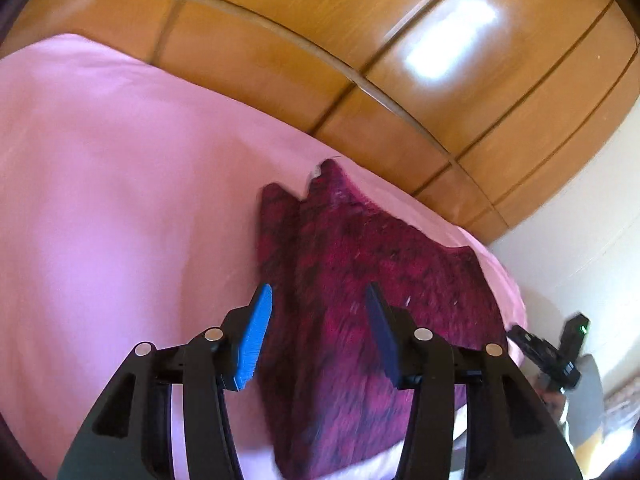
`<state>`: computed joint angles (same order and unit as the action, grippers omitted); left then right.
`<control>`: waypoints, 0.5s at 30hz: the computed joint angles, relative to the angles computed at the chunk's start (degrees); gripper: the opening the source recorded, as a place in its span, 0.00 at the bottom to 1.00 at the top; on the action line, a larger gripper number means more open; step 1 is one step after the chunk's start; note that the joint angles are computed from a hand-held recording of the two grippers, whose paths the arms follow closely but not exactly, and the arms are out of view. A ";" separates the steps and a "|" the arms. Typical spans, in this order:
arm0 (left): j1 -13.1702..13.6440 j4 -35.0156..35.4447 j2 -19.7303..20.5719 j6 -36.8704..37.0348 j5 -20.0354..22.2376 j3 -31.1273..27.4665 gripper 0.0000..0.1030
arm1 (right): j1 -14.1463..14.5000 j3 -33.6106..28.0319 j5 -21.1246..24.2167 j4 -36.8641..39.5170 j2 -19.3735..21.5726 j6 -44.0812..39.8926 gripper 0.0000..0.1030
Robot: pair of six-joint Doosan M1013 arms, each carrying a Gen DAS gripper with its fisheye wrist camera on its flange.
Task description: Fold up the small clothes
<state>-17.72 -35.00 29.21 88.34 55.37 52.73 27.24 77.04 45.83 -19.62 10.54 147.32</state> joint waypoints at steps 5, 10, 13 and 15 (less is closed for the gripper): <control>-1.35 5.87 7.39 -5.09 6.71 -12.01 0.46 | -3.00 -8.41 4.57 2.98 6.22 -2.87 0.51; -2.26 10.34 10.63 -7.24 7.96 -17.23 0.10 | -4.97 -15.61 8.33 10.72 11.80 -11.17 0.18; -2.92 14.31 9.60 -8.33 4.67 -15.81 0.10 | -3.88 -16.74 8.65 4.80 12.34 -9.91 0.17; -3.23 17.21 10.39 -10.50 5.97 -16.64 0.10 | -4.09 -16.59 8.56 3.41 12.53 -8.88 0.17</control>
<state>-20.96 -17.79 39.59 77.84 61.34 36.09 23.15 60.46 54.39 -16.21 23.07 138.44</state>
